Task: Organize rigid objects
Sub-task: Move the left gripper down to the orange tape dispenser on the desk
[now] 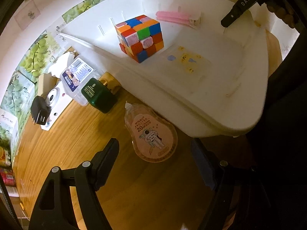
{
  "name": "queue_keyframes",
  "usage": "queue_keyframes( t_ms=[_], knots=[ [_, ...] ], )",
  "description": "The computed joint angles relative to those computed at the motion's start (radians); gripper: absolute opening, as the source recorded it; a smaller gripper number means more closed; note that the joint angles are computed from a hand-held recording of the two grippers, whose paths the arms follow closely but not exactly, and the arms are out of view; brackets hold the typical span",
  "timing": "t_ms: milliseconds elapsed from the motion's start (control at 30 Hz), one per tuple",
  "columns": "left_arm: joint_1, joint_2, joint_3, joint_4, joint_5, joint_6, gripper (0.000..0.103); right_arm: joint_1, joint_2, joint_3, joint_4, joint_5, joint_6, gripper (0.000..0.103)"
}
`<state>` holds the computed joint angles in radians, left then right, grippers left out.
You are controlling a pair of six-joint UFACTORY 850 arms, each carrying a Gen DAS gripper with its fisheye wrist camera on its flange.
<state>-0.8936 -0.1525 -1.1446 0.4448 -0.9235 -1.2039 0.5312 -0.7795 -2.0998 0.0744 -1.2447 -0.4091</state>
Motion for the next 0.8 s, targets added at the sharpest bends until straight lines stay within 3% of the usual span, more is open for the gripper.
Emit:
queue_keyframes(
  t_ms=[400,667,800],
  knots=[
    [0.019,-0.007,0.006,-0.036,0.062,0.084,0.079,0.000,-0.017,-0.019,-0.009,-0.012,0.007,0.007],
    [0.043,0.017,0.029,-0.077,0.113,0.152,0.069,0.001,-0.022,-0.028,-0.010,-0.017,0.007,0.007],
    [0.058,0.038,0.047,-0.086,0.121,0.138,0.057,0.002,-0.026,-0.035,-0.010,-0.021,0.009,0.007]
  ],
)
